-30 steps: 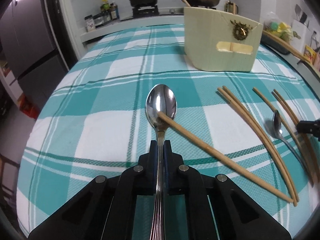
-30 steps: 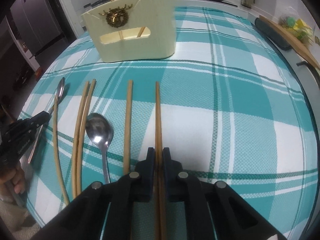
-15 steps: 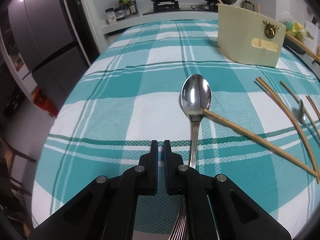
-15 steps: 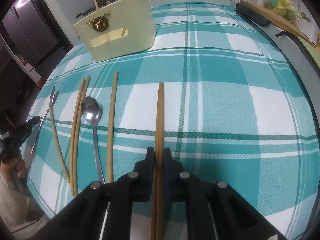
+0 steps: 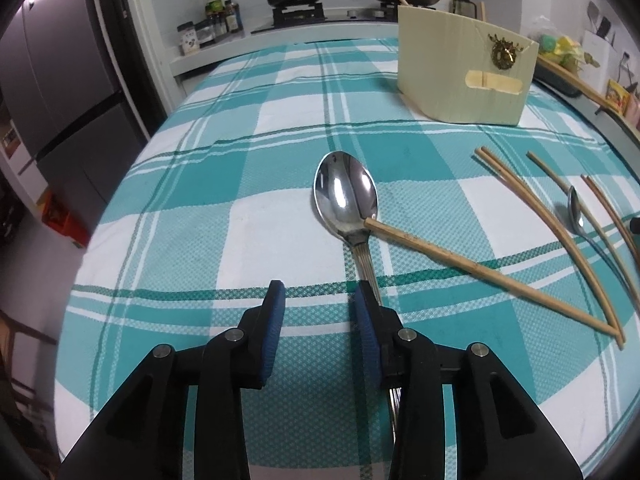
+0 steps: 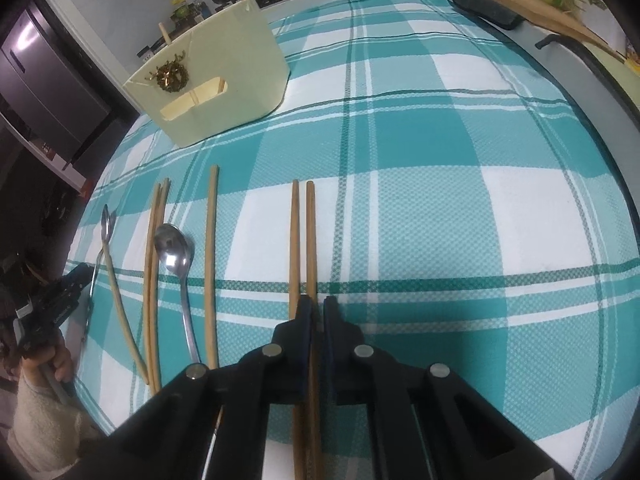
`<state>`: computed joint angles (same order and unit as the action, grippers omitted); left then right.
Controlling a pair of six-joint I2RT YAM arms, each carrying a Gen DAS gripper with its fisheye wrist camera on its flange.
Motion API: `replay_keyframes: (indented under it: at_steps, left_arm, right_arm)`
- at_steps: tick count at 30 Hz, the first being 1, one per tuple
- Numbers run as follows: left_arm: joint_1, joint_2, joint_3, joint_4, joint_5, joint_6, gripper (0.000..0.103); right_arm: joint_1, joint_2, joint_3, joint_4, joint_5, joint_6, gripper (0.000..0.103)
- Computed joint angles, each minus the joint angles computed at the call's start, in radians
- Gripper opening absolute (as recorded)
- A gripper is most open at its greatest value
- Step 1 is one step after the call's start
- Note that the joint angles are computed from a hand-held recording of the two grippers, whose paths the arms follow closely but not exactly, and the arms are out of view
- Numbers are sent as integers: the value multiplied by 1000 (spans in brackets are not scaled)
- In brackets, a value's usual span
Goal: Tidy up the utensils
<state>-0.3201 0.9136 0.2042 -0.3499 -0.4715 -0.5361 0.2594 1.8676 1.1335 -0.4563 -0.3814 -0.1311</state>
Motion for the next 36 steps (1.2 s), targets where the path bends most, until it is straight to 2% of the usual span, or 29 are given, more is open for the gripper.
replay_keyframes:
  at_steps: [4,6,8,10,13,15,18,24,27,30,36]
  left_arm:
    - [10,-112,-5,-58,29,-28,59]
    - [-16,-176,2,-108,14,-60,62]
    - [-46,-185,12,-122,5,-83,70]
    - [-83,-101,24,-80,-7,-89,70]
    - [-158,103,56,-14,-94,-122,70]
    - [-163,179,62,10,-108,-133,70]
    - [-148,175,56,17,-109,-134,71]
    - [-71,207,75,39,-86,-87,71]
    - [-47,234,82,58,-93,-96,73]
    - [-20,243,84,67,-92,-99,73]
    - [16,155,40,35,-89,-102,72]
  right_arm:
    - [-30,-32,-34,18,52,-16,6]
    - [-35,-46,-48,31,81,-32,6]
    - [-34,-80,-68,28,57,-65,10]
    - [-11,-102,-78,25,41,-96,10]
    - [50,-91,-68,11,86,-143,10]
    - [75,-56,-50,-7,99,-160,10]
    - [89,-35,-39,0,129,-165,9]
    - [112,23,73,-118,160,-210,9]
    - [125,45,118,-162,183,-223,9]
    - [155,73,149,-153,262,-203,11]
    - [141,65,92,-74,273,-192,6]
